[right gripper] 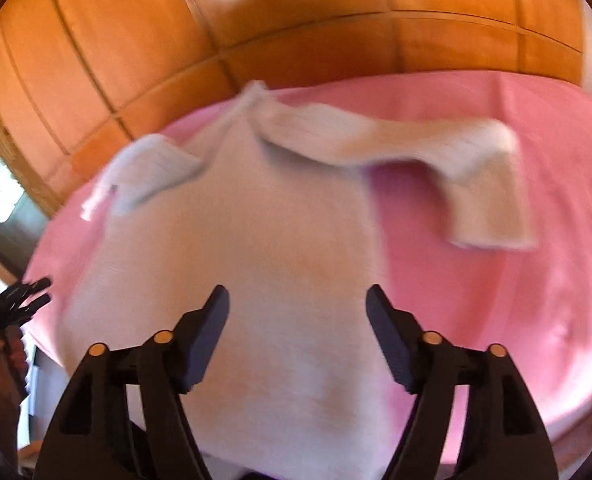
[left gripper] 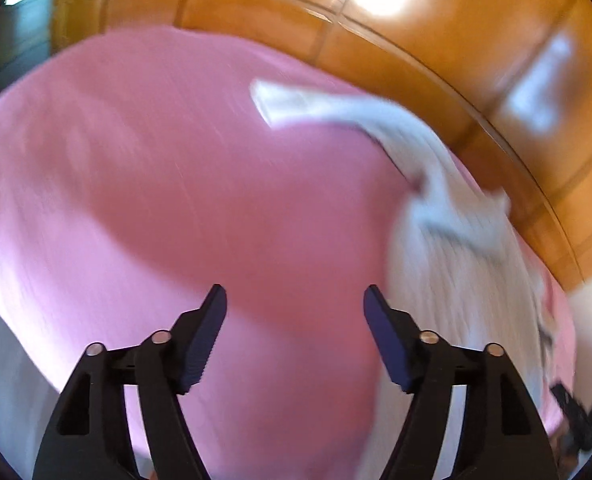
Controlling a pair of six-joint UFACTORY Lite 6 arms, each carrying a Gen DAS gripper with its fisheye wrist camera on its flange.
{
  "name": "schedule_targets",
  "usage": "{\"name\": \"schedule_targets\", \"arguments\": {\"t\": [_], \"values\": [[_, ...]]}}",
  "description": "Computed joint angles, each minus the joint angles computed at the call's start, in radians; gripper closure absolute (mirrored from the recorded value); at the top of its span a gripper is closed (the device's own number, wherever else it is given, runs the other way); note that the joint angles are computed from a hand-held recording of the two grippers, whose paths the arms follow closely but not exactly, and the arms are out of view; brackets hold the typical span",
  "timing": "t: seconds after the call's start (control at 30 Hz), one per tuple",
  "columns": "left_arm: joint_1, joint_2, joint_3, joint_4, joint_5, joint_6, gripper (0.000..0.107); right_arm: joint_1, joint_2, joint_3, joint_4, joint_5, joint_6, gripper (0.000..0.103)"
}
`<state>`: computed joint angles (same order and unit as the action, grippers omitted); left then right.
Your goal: Fold small clothes
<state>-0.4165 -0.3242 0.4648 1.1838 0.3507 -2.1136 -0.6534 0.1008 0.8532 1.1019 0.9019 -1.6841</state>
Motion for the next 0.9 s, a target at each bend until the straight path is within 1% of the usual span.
{"name": "schedule_targets", "arguments": {"t": [0.03, 0.07, 0.13, 0.17, 0.2, 0.23, 0.27, 0.37, 0.43, 0.47, 0.5, 0.57, 0.6, 0.63, 0.7, 0.73, 0.77, 0.83, 0.9], "values": [[0.062, 0.024, 0.026, -0.001, -0.011, 0.038, 0.037, 0.05, -0.011, -0.019, 0.016, -0.017, 0.005, 0.03], [0.131, 0.06, 0.059, 0.009, -0.042, 0.062, 0.037, 0.121, -0.02, -0.043, 0.047, -0.052, 0.003, 0.031], [0.289, 0.162, 0.15, 0.025, -0.14, 0.101, 0.037, 0.264, -0.04, -0.098, 0.126, -0.134, -0.038, 0.031], [0.334, 0.2, 0.184, 0.023, -0.17, 0.116, 0.037, 0.323, -0.043, -0.12, 0.164, -0.167, -0.063, 0.031], [0.396, 0.236, 0.223, -0.009, -0.205, 0.174, 0.037, 0.355, -0.041, -0.132, 0.182, -0.18, -0.078, 0.031], [0.434, 0.288, 0.277, -0.041, -0.21, 0.229, 0.037, 0.395, -0.034, -0.134, 0.2, -0.203, -0.081, 0.03], [0.444, 0.356, 0.347, -0.031, -0.188, 0.243, 0.037, 0.455, -0.02, -0.139, 0.252, -0.257, -0.111, 0.027], [0.391, 0.502, 0.506, 0.043, -0.078, 0.255, 0.037, 0.537, 0.025, -0.164, 0.44, -0.356, -0.284, 0.019], [0.324, 0.635, 0.655, 0.031, 0.025, 0.37, 0.037, 0.536, 0.057, -0.154, 0.485, -0.352, -0.328, 0.015], [0.303, 0.694, 0.722, 0.011, 0.062, 0.429, 0.037, 0.539, 0.069, -0.158, 0.537, -0.35, -0.384, 0.014], [0.282, 0.785, 0.823, -0.012, 0.121, 0.515, 0.037, 0.547, 0.082, -0.147, 0.556, -0.353, -0.399, 0.013], [0.271, 0.923, 0.974, -0.048, 0.182, 0.613, 0.037, 0.552, 0.093, -0.149, 0.593, -0.349, -0.445, 0.008], [0.282, 0.996, 1.057, -0.095, 0.198, 0.677, 0.039, 0.553, 0.089, -0.157, 0.611, -0.35, -0.472, 0.007], [0.3, 1.042, 1.11, -0.154, 0.187, 0.74, 0.062, 0.556, 0.082, -0.166, 0.624, -0.356, -0.492, 0.007], [0.339, 1.077, 1.158, -0.278, 0.151, 0.869, 0.1, 0.567, 0.073, -0.17, 0.633, -0.367, -0.496, 0.007], [0.353, 1.051, 1.136, -0.287, 0.126, 0.883, 0.101, 0.561, 0.071, -0.164, 0.607, -0.366, -0.471, 0.007], [0.376, 0.986, 1.072, -0.285, 0.079, 0.889, 0.101, 0.562, 0.072, -0.151, 0.571, -0.37, -0.431, 0.007], [0.408, 0.878, 0.983, -0.289, 0.061, 0.911, 0.102, 0.574, 0.069, -0.126, 0.499, -0.378, -0.341, 0.006], [0.458, 0.756, 0.897, -0.378, 0.039, 1.013, 0.102, 0.573, 0.089, -0.073, 0.42, -0.349, -0.237, 0.006]]}}
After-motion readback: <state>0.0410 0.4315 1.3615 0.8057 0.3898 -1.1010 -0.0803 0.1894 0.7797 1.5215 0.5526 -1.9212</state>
